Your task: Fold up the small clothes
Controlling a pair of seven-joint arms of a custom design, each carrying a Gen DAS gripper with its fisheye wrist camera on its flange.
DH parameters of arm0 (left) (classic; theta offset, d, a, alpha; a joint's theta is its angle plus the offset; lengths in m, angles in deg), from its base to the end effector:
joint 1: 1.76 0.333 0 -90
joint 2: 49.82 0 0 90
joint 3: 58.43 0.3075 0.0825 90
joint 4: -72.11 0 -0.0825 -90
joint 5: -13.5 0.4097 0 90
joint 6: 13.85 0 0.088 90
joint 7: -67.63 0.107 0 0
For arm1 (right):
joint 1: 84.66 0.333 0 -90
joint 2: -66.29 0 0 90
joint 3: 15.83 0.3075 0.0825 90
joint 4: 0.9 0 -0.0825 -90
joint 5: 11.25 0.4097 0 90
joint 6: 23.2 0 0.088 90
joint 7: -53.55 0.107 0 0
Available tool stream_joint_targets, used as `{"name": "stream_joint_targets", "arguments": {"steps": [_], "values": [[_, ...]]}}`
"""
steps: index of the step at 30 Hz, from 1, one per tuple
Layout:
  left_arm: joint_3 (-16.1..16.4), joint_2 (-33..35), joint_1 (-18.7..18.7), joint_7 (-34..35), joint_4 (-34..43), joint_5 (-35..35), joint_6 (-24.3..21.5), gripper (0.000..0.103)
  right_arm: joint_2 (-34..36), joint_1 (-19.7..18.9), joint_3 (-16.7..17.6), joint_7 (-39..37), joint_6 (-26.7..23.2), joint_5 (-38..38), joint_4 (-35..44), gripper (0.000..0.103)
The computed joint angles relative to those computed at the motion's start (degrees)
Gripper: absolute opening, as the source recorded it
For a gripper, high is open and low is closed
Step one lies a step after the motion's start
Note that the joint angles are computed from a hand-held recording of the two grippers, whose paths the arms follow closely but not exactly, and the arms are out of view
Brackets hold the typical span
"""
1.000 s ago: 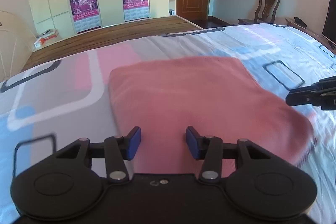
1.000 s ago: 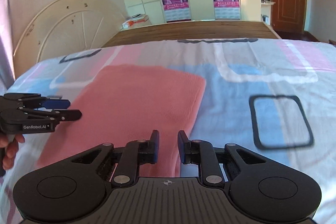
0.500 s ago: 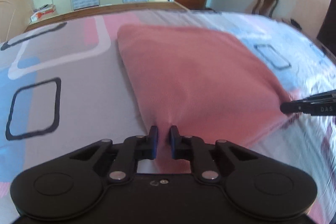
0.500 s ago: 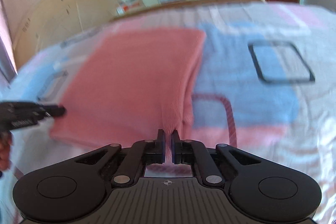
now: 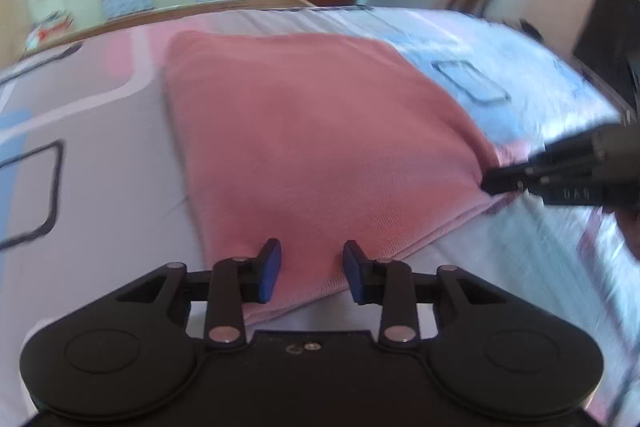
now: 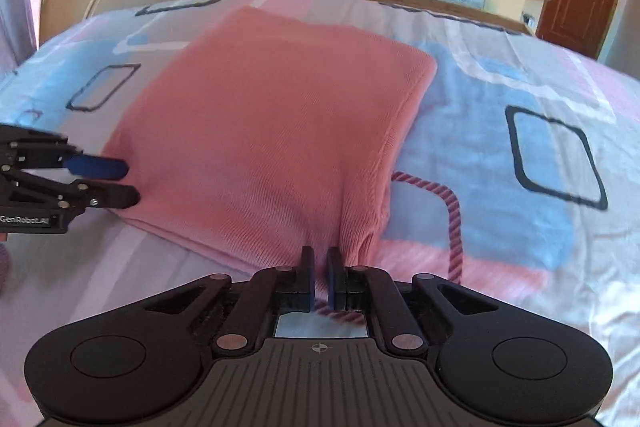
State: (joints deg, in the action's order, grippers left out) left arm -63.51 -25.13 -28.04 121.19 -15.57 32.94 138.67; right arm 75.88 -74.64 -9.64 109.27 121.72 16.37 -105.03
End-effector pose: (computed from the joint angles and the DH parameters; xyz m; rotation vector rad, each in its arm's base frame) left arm 0.6405 -0.3884 0.4731 -1.7439 1.9951 -0.8889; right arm 0.6467 0.1790 0.4867 -2.1836 1.2172 -0.2575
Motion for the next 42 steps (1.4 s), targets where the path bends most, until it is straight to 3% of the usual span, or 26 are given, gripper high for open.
{"name": "stream_joint_targets", "arguments": {"steps": [3,6,9,11,12,13,14,17,18,20,21,23,25,28,29,31,35,37,38,42], "values": [[3.74,-0.35,-2.73,-6.14,1.14,6.58,2.08,0.034,-1.00,-0.71,1.09,-5.08,6.23,6.94,-1.35,0.006],[5.16,5.28,-3.28,-8.89,9.77,9.24,0.70,0.042,3.15,-0.01,2.03,-5.83,12.07,9.75,3.15,0.006],[4.75,12.71,-2.87,-7.79,20.57,7.22,-4.24,0.042,9.99,0.13,3.11,-2.23,12.95,6.53,10.65,0.006],[5.23,16.21,-3.22,-4.45,25.02,3.95,-8.20,0.045,14.39,-0.28,3.37,0.87,9.31,3.37,15.57,0.007],[4.33,16.10,-2.75,-5.13,24.56,5.07,-8.21,0.045,16.41,1.01,1.64,5.18,5.54,-1.88,18.10,0.006],[4.52,16.31,-2.98,-5.20,25.30,4.72,-9.15,0.045,17.50,0.81,1.92,5.59,4.98,-3.12,18.73,0.006],[4.62,15.96,-3.26,-4.75,25.42,4.71,-10.33,0.045,17.24,-0.48,3.55,4.03,7.26,-2.07,17.40,0.006],[5.56,14.53,-4.56,-4.77,24.49,6.66,-12.07,0.046,16.71,-1.40,4.45,4.45,6.59,-4.81,17.41,0.006],[6.07,13.61,-5.07,-5.70,23.49,7.73,-12.20,0.049,15.99,-1.70,4.79,4.39,7.60,-4.99,16.58,0.007],[6.41,11.92,-5.74,-7.64,21.47,9.65,-11.76,0.064,13.69,-4.28,8.12,0.30,12.05,-0.83,13.47,0.007],[6.30,12.10,-5.84,-7.95,21.93,10.19,-12.50,0.064,12.92,-5.47,9.55,-1.80,12.75,1.59,12.67,0.007],[5.51,14.14,-5.75,-6.89,25.17,10.07,-15.70,0.065,13.26,-4.65,8.53,-1.04,11.63,0.98,13.23,0.007],[5.87,15.87,-6.45,-7.07,27.54,11.16,-17.44,0.065,15.24,-1.72,4.96,4.15,6.52,-6.06,15.13,0.007],[5.91,17.10,-6.94,-6.81,30.01,11.78,-19.64,0.065,15.27,-2.02,5.53,3.00,7.54,-6.22,15.19,0.008],[5.86,17.07,-6.94,-6.84,30.04,11.84,-19.84,0.065,15.43,-2.44,5.91,3.02,7.44,-5.61,15.55,0.011],[5.78,17.37,-7.01,-6.70,30.60,11.97,-20.46,0.066,15.57,-3.87,7.44,1.02,7.80,-3.19,15.53,0.037],[6.03,17.82,-7.56,-7.17,31.99,12.43,-22.45,0.067,14.42,-4.54,8.22,-1.28,7.64,-0.42,14.66,0.037],[6.71,14.78,-7.86,-10.61,27.50,13.88,-19.81,0.069,12.80,-6.27,10.05,-5.03,11.33,4.69,12.52,0.038],[6.99,13.16,-7.95,-12.46,25.14,14.79,-18.76,0.071,10.86,-6.00,9.34,-6.15,11.57,7.46,10.81,0.039],[7.74,6.67,-7.56,-21.11,15.46,20.14,-13.79,0.087,11.54,-8.06,8.08,-1.71,5.32,12.52,13.45,0.041]]}}
